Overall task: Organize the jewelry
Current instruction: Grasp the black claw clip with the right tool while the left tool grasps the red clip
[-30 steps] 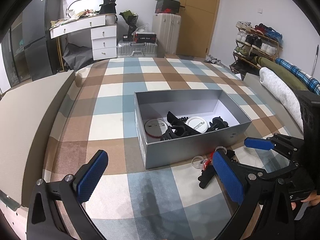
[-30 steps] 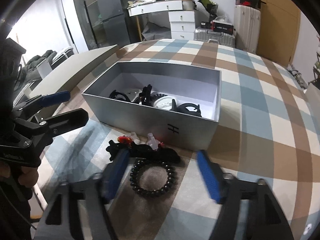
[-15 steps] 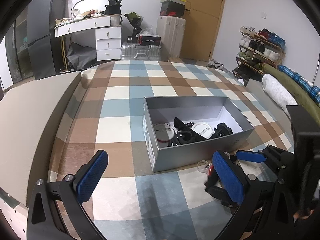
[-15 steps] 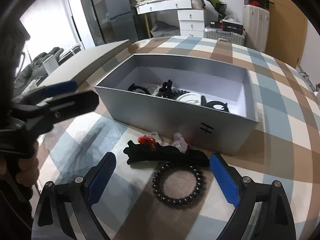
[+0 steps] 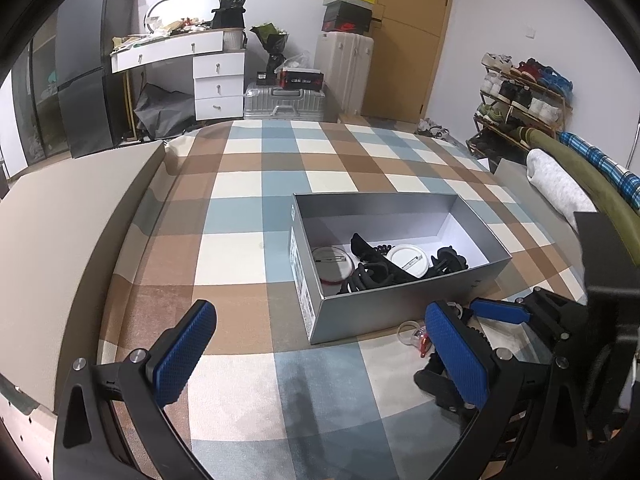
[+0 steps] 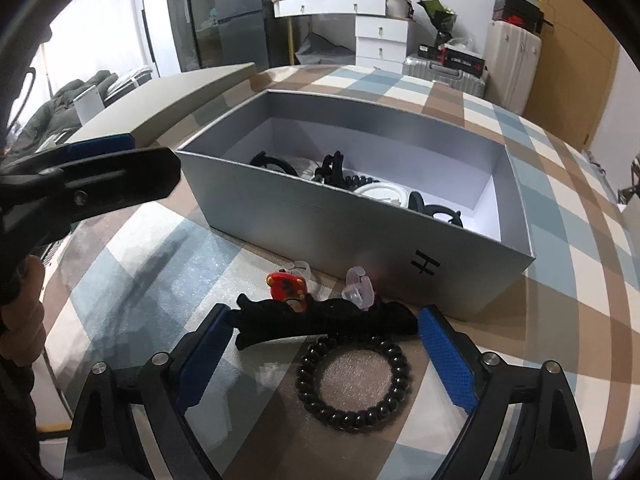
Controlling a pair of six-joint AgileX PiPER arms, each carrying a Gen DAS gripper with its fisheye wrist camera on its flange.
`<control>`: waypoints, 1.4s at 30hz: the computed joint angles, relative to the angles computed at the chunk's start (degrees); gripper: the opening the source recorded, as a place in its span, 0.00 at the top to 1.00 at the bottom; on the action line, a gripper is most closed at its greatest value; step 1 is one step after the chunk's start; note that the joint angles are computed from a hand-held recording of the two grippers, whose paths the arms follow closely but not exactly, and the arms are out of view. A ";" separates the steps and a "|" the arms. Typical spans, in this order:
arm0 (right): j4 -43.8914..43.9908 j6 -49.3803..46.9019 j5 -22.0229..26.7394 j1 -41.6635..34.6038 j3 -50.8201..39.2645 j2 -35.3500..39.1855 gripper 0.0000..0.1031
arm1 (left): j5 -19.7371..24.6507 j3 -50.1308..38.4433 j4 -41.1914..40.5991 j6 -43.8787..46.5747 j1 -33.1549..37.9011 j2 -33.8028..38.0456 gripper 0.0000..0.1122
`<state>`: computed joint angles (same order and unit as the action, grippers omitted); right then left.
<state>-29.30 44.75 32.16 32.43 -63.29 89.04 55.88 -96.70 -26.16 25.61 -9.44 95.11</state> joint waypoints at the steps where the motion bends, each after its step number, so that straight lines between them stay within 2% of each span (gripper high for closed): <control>1: 0.49 -0.43 -0.20 -0.02 0.38 -0.66 0.12 | 0.03 -0.01 -0.01 0.00 0.00 -0.02 0.09; 5: 2.13 -2.69 -2.20 -0.71 2.99 -5.14 0.12 | 0.55 -0.13 -0.18 0.10 -0.03 -0.06 0.09; 8: 6.54 -6.59 -3.69 -2.27 4.56 -8.23 0.12 | 1.32 -0.22 -0.70 0.68 -0.07 -0.04 0.09; 13: 21.87 -19.45 -6.03 -9.05 7.07 -12.86 0.12 | 3.59 -0.60 -1.44 1.54 -0.51 0.17 0.09; 20: 25.09 -22.86 -5.39 -13.08 8.04 -15.70 0.12 | 7.75 -0.24 -1.47 5.68 -3.00 0.97 0.10; 28: 29.74 -27.98 -5.35 -15.00 8.44 -15.77 0.12 | 5.18 3.04 0.64 5.23 -7.07 0.65 0.39; 38: 30.05 -28.55 -5.44 -14.47 8.67 -15.72 0.12 | 4.16 2.36 1.08 2.47 -8.72 2.33 0.57; 41: 29.78 -28.26 -5.38 -14.41 8.65 -15.76 0.12 | 3.89 2.67 1.51 2.06 -9.18 2.01 0.65; 42: 29.87 -28.35 -5.43 -14.42 8.65 -15.70 0.12 | 3.88 2.80 1.41 2.30 -9.20 1.90 0.74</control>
<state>0.57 16.40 26.73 18.01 -54.64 73.34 59.77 -93.90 -24.74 27.91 -18.63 97.00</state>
